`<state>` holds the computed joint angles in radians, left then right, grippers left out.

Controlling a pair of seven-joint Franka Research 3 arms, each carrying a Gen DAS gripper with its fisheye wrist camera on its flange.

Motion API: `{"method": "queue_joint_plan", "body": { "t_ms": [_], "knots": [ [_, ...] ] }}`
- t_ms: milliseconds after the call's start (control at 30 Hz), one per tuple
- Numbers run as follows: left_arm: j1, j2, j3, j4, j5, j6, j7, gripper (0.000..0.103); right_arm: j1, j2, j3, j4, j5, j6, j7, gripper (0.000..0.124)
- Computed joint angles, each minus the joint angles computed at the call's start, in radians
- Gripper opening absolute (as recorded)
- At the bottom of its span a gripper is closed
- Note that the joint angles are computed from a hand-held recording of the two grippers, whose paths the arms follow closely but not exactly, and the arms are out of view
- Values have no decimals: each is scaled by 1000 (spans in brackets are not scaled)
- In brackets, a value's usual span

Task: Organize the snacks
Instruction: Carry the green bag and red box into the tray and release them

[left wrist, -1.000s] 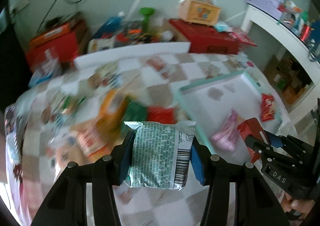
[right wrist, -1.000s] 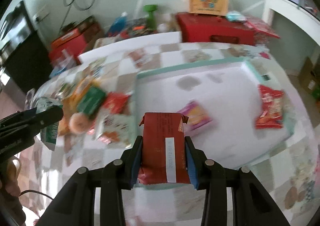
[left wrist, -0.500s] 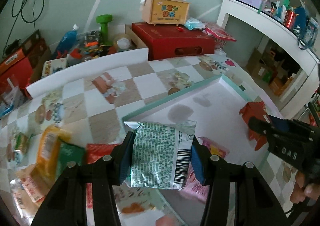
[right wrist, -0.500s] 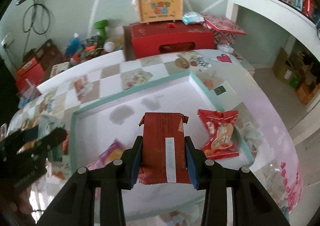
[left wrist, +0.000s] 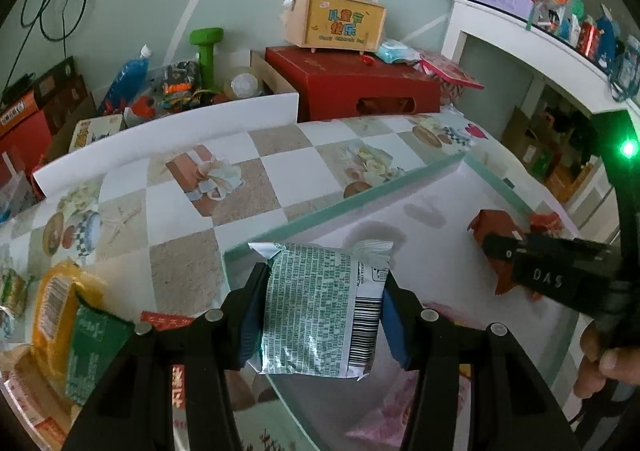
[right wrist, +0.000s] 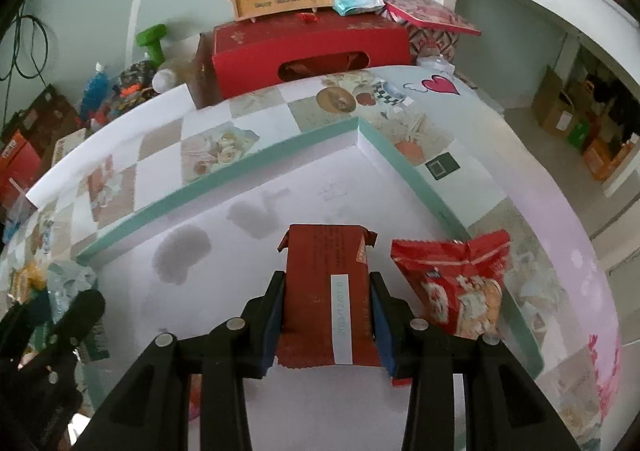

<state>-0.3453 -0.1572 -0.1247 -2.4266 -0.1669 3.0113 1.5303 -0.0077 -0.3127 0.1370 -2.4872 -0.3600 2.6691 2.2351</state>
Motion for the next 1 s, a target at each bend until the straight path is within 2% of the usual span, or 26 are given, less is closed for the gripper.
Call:
{"method": "queue_joint_plan", "body": {
  "t_ms": [267,400,467,500,533,633,800,867,900,933,1000],
  "knots": [
    [-13,44,9,23,-79,26,79,54,-1,49,9,33,-66,-8,66,42],
    [17,47,-21,25,-29,26,49,54,14,59,-5,42,-68,-12,78,42],
    [44,44,-44,22,41,27,0,61,18,56,-11,41,-64,-7,84,42],
    [50,42,-48,21,63,28,-17,73,21,53,-17,37,-55,1,84,43],
    [38,39,-38,20,50,31,-5,75,22,50,-20,35,-47,4,83,44],
    [11,29,-14,19,5,25,32,75,13,42,-13,36,-59,-6,95,44],
    [56,17,-34,30,85,-35,-54,76,12,30,-11,32,-61,-14,94,44],
    [79,12,-45,34,132,-57,-99,87,11,26,-9,28,-59,-12,95,51],
    [112,7,-67,35,202,-65,-165,94,6,23,-6,25,-65,-10,106,71],
    [130,2,-78,33,250,-69,-210,95,2,19,-3,20,-71,-2,116,83],
    [162,-5,-95,36,338,-83,-298,97,1,16,-5,14,-68,11,112,84]
  ]
}}
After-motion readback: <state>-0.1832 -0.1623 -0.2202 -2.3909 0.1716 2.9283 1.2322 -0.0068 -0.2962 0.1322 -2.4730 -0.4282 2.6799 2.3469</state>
